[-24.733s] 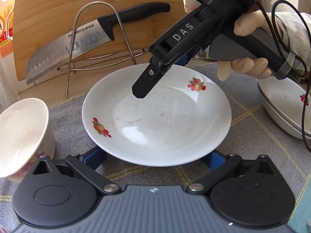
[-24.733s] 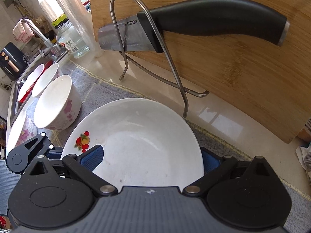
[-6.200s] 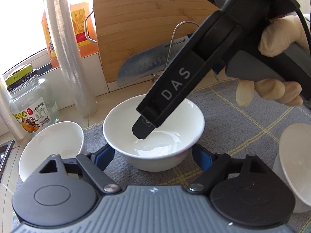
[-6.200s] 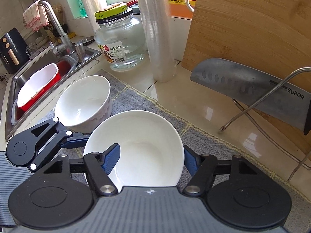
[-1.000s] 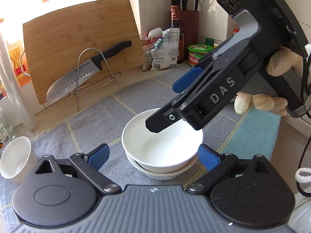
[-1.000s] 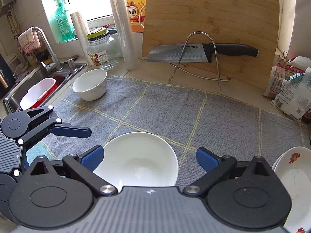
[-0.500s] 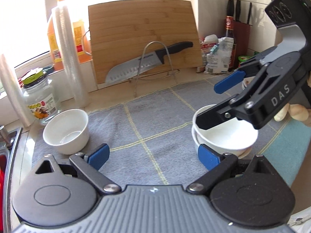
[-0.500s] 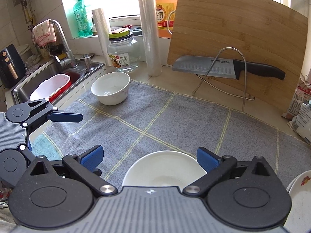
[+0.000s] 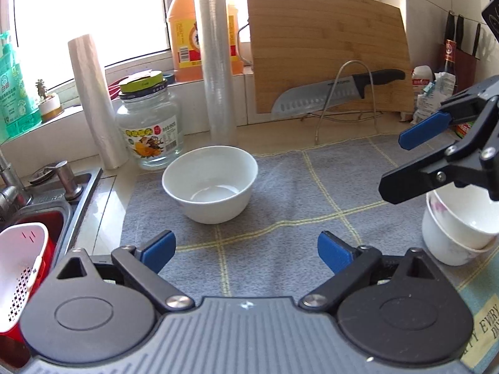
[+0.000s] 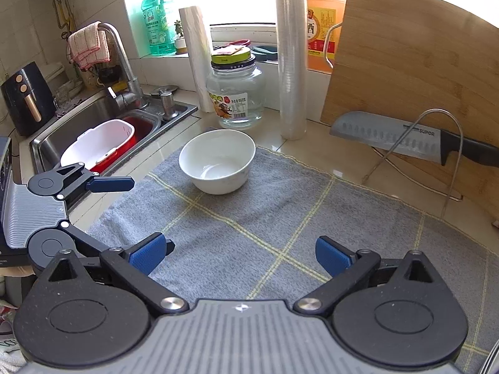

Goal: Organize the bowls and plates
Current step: 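Move the right gripper to the last white bowl near the jar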

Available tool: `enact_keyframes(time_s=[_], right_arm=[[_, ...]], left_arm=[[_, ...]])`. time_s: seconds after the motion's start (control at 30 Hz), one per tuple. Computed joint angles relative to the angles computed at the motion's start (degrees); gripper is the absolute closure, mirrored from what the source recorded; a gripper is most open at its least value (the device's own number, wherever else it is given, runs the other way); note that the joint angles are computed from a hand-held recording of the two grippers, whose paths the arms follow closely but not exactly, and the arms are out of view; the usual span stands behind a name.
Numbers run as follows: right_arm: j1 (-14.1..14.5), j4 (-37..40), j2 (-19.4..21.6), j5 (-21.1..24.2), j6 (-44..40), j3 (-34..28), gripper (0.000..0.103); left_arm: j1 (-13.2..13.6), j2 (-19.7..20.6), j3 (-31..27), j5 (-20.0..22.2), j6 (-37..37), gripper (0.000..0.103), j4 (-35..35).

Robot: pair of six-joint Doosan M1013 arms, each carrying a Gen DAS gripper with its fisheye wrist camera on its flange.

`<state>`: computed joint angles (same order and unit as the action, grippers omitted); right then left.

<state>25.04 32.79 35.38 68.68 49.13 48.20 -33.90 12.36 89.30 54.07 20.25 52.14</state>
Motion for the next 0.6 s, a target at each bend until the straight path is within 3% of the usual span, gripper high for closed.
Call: enact_keyframes(time_s=[0.33,0.6], right_arm=[[2.9,-2.4,6.0,4.6,2.0,-10.3,0.0],[5.0,-4.7,14.4,11.1,5.9,-24.8,0.0]], left_arm=[[3.3,1.0,1.0,-1.0,-2.2,0.006,2.2],[5.4,1.9,1.5,-5.1,-1.7,0.006,3.8]])
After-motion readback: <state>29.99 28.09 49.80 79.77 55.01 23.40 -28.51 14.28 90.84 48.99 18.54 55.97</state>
